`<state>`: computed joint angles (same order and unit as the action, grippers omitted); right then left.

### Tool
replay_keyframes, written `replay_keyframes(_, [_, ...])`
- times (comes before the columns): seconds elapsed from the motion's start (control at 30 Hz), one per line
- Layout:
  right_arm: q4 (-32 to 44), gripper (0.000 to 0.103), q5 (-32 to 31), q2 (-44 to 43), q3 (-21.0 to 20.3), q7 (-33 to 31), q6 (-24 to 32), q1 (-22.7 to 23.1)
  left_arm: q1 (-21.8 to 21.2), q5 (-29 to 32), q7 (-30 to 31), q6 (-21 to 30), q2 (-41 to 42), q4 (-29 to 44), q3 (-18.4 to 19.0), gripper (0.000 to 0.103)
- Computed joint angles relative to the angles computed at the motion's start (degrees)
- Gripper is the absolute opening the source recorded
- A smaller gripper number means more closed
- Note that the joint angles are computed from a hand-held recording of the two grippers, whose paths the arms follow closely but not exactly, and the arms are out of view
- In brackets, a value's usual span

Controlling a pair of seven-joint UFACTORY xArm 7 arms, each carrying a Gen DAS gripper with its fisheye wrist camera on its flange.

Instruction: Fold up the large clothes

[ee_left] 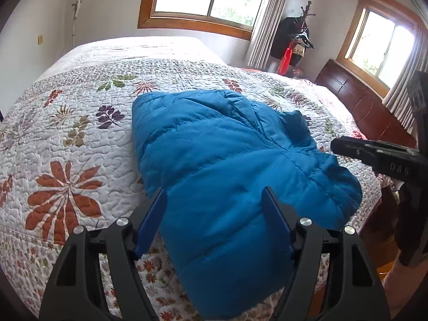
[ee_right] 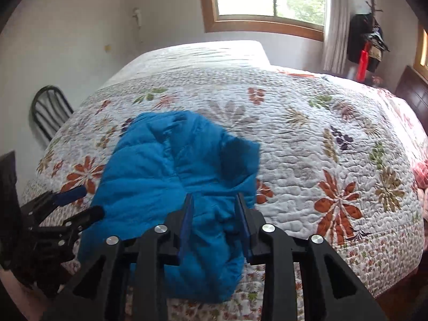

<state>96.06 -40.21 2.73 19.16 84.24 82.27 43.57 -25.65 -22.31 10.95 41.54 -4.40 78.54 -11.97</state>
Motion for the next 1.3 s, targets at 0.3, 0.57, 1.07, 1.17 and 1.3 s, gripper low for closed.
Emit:
replay_keyframes(0.3, [-1.2, 0.023, 1.6, 2.3, -0.8, 1.0, 0.7, 4.4, 0.2, -11.9, 7.6, 6.8, -4.2, -4.0, 2.4, 0.043])
replay_keyframes(0.57, [-15.4, 0.022, 5.8, -3.1, 0.5, 6.7, -13.3, -1.0, -0.1, -12.2, 11.9, 6.7, -3.3, -5.8, 1.7, 0.041])
replay_keyframes(1.07, [-14.1, 0.022, 2.7, -2.6, 2.4, 9.5, -11.1, -1.6, 0.2, -16.9, 17.4, 6.2, -3.6, -6.6, 2.7, 0.029])
replay_keyframes(1.17, [-9.5, 0.023, 0.3, -1.2, 2.8, 8.3, -6.1, -0.2, 0.6, -20.8, 19.8, 8.4, -3.5, -4.2, 3.9, 0.026])
replay_keyframes(1.3, [-3.7, 0.024, -4.8, 0.9, 2.2, 4.9, -4.2, 1.7, 1.5, -23.1, 18.9, 7.3, -0.1, 1.0, 3.5, 0.026])
